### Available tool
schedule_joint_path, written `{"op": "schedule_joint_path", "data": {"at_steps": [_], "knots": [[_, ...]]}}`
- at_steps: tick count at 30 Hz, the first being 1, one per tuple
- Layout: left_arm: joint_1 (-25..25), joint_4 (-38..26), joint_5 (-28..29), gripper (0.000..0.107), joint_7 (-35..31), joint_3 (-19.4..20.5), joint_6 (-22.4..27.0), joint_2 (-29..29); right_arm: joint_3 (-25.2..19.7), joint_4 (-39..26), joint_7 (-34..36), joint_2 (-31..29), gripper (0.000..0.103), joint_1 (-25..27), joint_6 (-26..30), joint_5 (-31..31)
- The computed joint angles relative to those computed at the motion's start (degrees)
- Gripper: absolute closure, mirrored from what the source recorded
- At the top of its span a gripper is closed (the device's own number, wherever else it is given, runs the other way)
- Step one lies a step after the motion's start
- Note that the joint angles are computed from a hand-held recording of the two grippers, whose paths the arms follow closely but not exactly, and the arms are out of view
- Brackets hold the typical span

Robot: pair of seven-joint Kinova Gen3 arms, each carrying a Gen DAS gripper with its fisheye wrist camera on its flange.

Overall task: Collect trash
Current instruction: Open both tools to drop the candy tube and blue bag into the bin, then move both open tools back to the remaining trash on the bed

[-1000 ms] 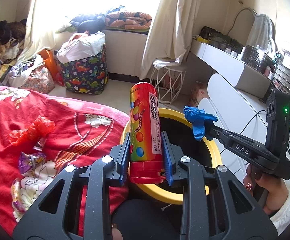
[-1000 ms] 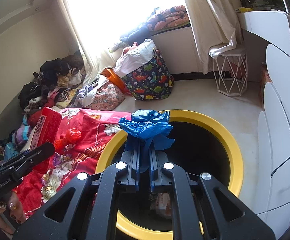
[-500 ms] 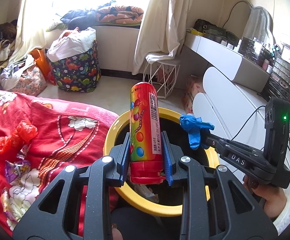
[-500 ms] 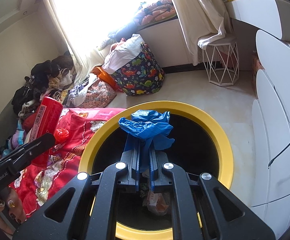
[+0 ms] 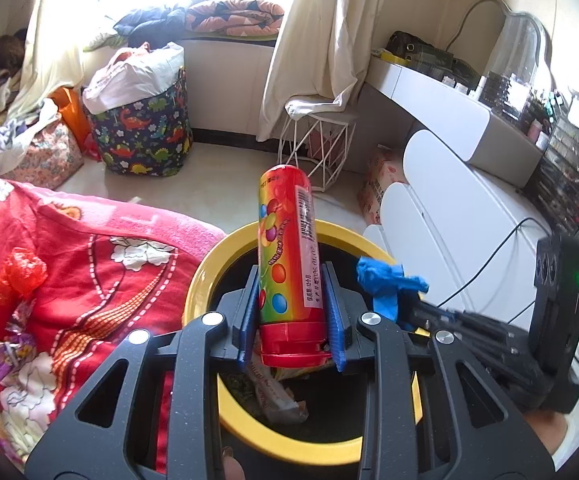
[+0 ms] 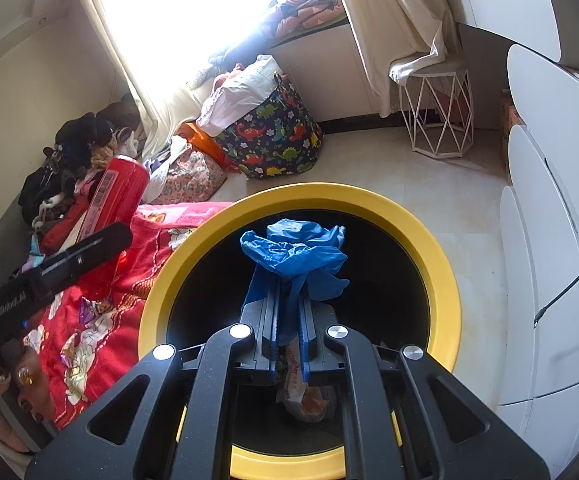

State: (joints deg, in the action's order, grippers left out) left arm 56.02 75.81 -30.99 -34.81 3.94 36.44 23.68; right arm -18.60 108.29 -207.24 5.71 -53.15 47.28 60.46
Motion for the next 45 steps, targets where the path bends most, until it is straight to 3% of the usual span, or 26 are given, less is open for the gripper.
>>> {"op": "schedule_joint_path", "data": {"at_steps": [1, 3, 7, 14, 24, 32, 45], "knots": [[-0.28, 0.26, 0.30, 0.066, 0.43, -0.11, -0.59, -0.04, -0.07, -0.13, 0.42, -0.01, 0.073, -0.03, 0.35, -0.50], [0.00, 1.36, -0.06, 0.031, 3.11, -1.36, -2.14, -0.49, -0.25, 0.07, -0.69, -0.31, 0.056, -0.37, 1.16, -0.80], [0.62, 3.34, -2.37, 0.016, 7.12, -2.73, -2.65, -1.79, -0.83, 0.59, -2.46, -0.81, 0.047, -0.43, 1.83, -1.09], [1.07, 8.11, -8.79, 0.016, 14.32, -2.87, -1.61, -5.36, -1.18, -2.18, -1.76, 0.98, 0.040, -2.54, 5.65, 0.52], [-0.62, 14.59, -19.02, 0.016, 24.84, -0.08, 0.73, -10.39, -0.22, -7.71, 1.60, 4.06, 0.030, -6.92, 9.91, 4.31], [-3.91, 18.34, -24.39, 0.016, 30.43, 3.66, 3.55, -13.35, 1.56, -11.73, 6.30, 6.67, 0.029, -8.36, 7.53, 5.33], [-12.37, 24.59, -27.24, 0.016, 36.75, 9.34, 5.89, -18.68, 6.47, -22.37, 18.64, 13.56, 0.026, -11.94, 2.31, 2.46]]}}
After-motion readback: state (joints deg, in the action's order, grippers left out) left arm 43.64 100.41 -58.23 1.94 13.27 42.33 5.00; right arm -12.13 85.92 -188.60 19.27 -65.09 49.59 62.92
